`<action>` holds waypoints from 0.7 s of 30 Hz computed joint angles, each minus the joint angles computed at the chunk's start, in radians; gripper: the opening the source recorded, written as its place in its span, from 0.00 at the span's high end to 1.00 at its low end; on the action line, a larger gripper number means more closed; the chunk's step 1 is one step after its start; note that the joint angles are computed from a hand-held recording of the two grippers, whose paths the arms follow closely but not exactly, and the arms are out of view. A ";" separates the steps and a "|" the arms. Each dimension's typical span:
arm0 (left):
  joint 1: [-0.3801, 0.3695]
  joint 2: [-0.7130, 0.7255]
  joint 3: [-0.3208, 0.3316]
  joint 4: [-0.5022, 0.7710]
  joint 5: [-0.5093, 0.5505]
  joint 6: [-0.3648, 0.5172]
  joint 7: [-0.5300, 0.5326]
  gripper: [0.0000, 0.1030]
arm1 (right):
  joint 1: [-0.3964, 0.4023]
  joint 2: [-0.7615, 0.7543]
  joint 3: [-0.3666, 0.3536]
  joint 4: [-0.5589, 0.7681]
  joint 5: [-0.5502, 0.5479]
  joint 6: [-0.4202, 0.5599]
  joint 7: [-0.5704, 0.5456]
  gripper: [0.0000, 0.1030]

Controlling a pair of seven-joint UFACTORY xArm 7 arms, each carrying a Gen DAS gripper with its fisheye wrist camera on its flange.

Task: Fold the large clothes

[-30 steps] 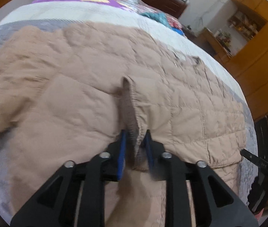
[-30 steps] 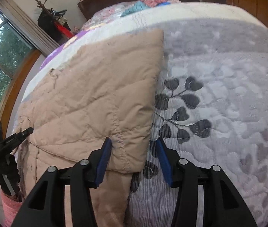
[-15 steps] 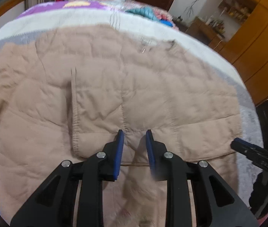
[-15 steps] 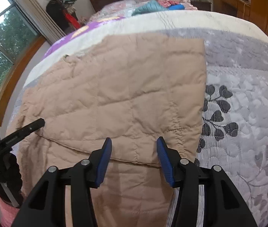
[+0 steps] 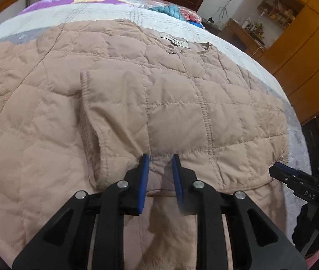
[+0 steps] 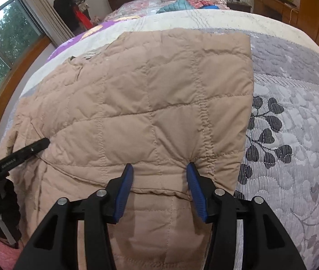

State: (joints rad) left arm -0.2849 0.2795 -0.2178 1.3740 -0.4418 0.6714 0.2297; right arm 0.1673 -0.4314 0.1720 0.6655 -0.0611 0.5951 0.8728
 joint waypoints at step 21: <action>0.402 -0.175 0.283 -0.192 -0.135 -0.054 -0.025 0.64 | 0.009 -0.228 0.010 -0.114 0.060 0.013 -0.020 0.48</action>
